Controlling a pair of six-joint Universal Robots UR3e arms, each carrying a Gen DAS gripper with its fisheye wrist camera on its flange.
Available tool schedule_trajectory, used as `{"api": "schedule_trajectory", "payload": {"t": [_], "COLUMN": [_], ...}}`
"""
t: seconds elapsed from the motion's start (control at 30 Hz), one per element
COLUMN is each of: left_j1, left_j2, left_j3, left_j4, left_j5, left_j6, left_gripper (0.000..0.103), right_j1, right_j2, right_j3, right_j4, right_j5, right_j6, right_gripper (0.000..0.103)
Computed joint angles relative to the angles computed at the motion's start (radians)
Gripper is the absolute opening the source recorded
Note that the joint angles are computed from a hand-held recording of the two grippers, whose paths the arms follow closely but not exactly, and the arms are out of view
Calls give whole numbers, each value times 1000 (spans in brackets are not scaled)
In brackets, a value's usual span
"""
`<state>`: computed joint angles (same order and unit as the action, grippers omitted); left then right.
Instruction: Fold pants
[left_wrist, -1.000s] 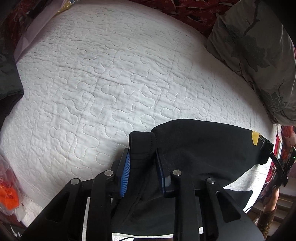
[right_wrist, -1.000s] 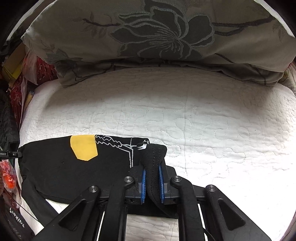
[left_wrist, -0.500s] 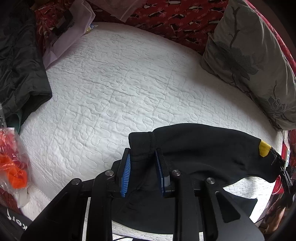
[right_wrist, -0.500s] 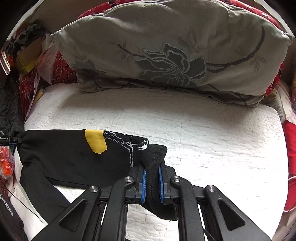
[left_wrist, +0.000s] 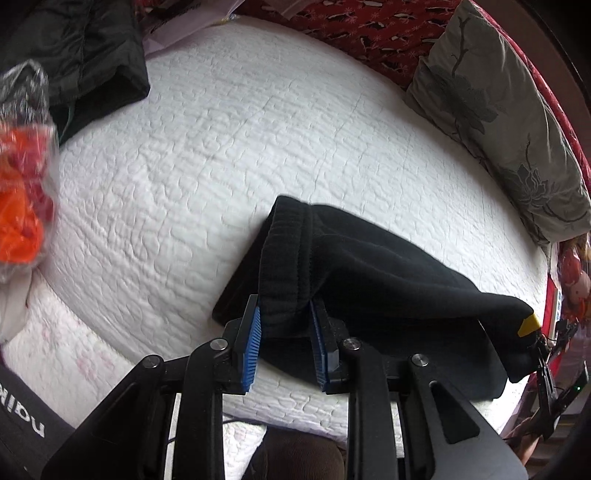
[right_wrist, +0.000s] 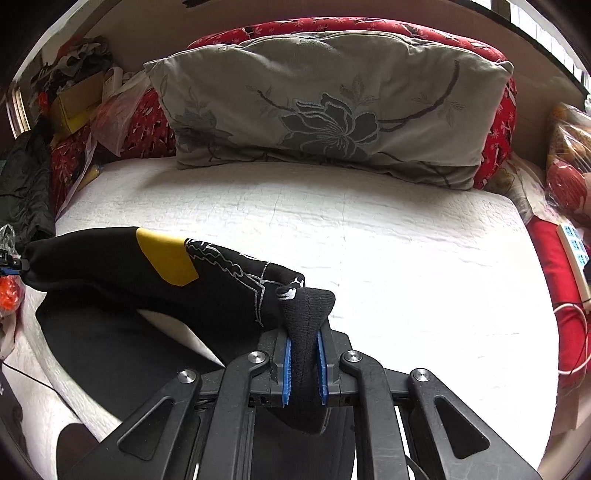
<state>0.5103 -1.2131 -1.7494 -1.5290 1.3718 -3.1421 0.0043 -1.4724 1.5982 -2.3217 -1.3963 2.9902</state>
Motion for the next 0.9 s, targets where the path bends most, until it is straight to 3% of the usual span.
{"api": "schedule_trajectory", "payload": {"t": [0.13,0.23,0.47,0.67,0.73,0.83,0.9], "left_j1": [124,214,365,701,656,522,421], "left_j2": [129,200,392,507,494,477,452], "left_j3": [-163,-239,-245,-118,-104,-121,-155], "left_j4": [-82,-163,-352,-770,-762,-664,-554], "left_j5": [-57,-104,-123,-245,-275,-311,-324], "left_j6": [90,159,291,579,541,392,274], "left_gripper": [22,23,26,26,27,47,51], "right_j1": [-45,-44,-88,-261,-371,-587,-677], "right_j2": [-202,-305,-531,-751,-800,-850,-846], "right_j3": [265,400,590,604,574,504,466], "right_j4": [-68,-91,-62,172,292,557,723], "right_j5": [22,-19,-100,-31,52,280,408], "right_j6": [-33,-65,-107,-141,-148,-172,-200], "right_gripper": [16,20,52,58,58,58,58]}}
